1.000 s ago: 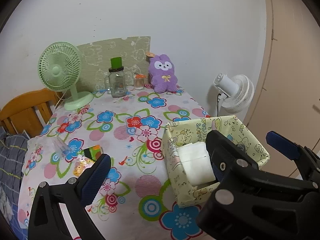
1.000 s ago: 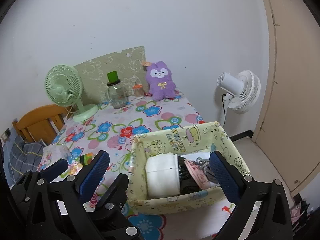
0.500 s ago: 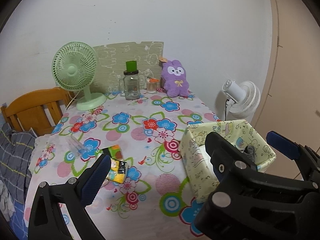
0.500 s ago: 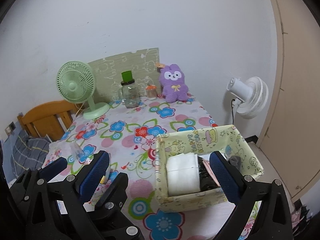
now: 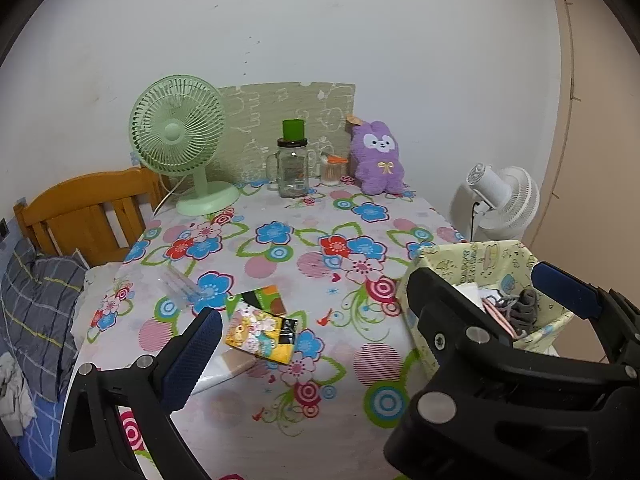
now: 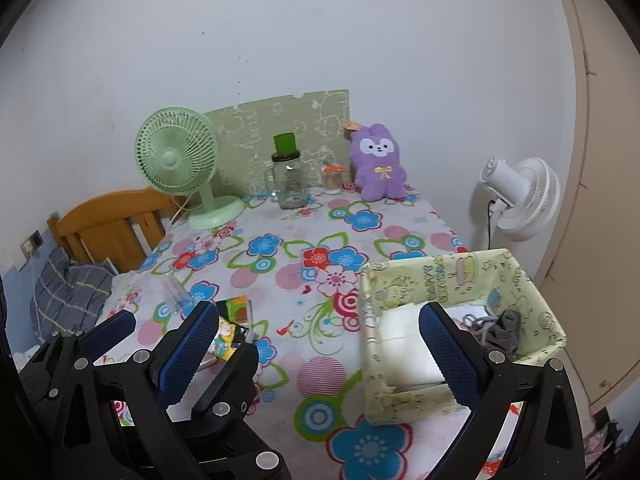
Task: Organize soft objects
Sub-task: 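Lift both tools out of the box and move back over the table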
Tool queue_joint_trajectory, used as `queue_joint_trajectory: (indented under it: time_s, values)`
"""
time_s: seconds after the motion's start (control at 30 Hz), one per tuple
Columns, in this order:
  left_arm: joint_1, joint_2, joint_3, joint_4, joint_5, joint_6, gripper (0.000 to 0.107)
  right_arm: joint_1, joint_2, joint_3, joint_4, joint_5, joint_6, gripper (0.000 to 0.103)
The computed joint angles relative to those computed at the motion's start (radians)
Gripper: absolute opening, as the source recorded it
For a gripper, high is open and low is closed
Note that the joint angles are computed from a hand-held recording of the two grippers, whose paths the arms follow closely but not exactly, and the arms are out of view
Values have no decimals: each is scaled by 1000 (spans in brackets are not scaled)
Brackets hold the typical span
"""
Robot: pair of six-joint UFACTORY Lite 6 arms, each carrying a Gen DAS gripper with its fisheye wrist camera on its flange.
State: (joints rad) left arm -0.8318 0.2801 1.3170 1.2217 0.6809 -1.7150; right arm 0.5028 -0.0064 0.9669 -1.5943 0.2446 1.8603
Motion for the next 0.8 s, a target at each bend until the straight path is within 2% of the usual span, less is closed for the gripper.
queue_joint_trajectory:
  time_s: [0.33, 0.8]
  values:
    - [63, -40, -96, 76, -54, -61, 103, 46, 114, 71, -135, 3, 142, 102]
    - [175, -24, -191, 171, -159, -146, 102, 87, 331, 222, -167, -6, 157, 102]
